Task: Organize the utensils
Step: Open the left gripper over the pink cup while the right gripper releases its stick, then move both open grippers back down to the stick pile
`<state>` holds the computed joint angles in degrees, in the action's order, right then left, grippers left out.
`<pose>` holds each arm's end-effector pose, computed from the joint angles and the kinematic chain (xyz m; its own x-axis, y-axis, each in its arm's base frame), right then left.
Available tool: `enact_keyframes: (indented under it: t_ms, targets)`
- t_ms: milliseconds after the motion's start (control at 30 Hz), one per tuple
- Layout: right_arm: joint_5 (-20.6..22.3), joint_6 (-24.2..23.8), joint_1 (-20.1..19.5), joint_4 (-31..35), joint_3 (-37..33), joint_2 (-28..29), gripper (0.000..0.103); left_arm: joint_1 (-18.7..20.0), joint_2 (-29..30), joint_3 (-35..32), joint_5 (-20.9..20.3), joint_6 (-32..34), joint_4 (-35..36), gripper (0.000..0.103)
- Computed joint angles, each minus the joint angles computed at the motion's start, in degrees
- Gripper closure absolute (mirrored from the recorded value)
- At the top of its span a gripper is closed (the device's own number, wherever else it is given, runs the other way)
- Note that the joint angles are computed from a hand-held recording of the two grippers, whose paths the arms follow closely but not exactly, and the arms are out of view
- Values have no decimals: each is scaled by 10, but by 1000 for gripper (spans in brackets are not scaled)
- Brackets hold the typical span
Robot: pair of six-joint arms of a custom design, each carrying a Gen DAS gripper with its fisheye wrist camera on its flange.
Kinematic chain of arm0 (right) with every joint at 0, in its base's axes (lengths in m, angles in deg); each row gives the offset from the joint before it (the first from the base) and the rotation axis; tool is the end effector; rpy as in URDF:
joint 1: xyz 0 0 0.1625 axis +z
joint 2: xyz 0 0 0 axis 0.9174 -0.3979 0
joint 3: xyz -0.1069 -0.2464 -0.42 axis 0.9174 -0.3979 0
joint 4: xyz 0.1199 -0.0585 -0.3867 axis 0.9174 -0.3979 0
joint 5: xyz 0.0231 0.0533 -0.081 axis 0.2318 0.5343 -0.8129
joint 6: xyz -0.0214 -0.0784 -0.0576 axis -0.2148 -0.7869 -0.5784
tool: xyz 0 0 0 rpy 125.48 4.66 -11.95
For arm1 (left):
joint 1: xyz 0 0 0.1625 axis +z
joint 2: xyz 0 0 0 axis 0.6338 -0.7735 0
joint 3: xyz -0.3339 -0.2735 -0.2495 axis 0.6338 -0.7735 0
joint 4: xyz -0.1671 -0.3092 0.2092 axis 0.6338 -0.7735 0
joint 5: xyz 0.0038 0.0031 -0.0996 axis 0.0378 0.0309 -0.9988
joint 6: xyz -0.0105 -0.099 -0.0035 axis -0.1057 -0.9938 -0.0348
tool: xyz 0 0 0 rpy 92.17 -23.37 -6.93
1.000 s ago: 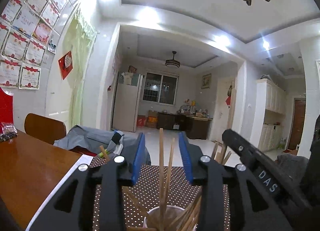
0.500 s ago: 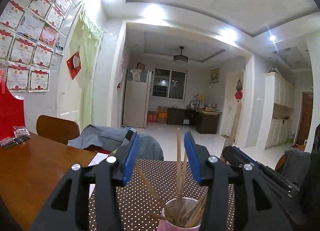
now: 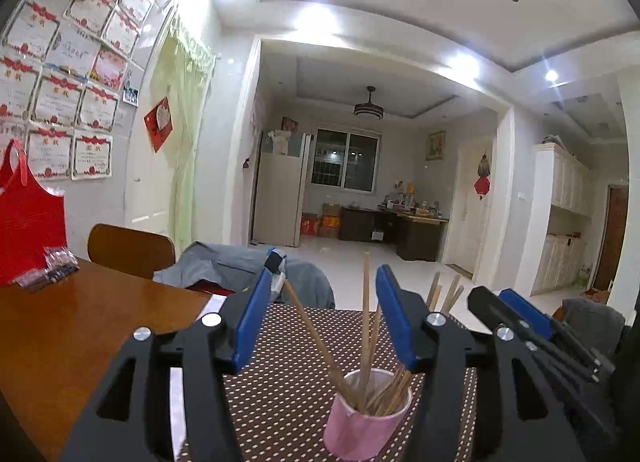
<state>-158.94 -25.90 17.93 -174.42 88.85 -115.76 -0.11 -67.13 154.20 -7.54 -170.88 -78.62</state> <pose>0.1034 -0.5726 0.3175 -0.8090 -0.2638 0.5254 -0.5665 0.1108 -0.8166 -0.3802 -0.5838 0.0394 -0.7741 0.0511 -0.6309 0.6322 0.1131 -0.7665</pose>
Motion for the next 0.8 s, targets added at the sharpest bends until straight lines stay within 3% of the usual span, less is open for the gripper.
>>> enact_keyframes:
  t_ms: [133,333,500,567,800]
  targets:
    - [-12,-5,0,-12,29,-14,57,-17,-15,29,-26,-3,-5,45]
    - [-34,-14,-4,-15,72,-39,55,-38,-18,34,-53,-77,98,42]
    - [-61,-37,-13,1,109,-65,54,-43,0,-4,-54,-206,281,41]
    - [-84,-42,-15,31,117,-77,53,-42,21,-36,-56,-284,388,41]
    - [-164,-51,-31,112,136,-98,53,-21,94,-120,6,-498,673,41]
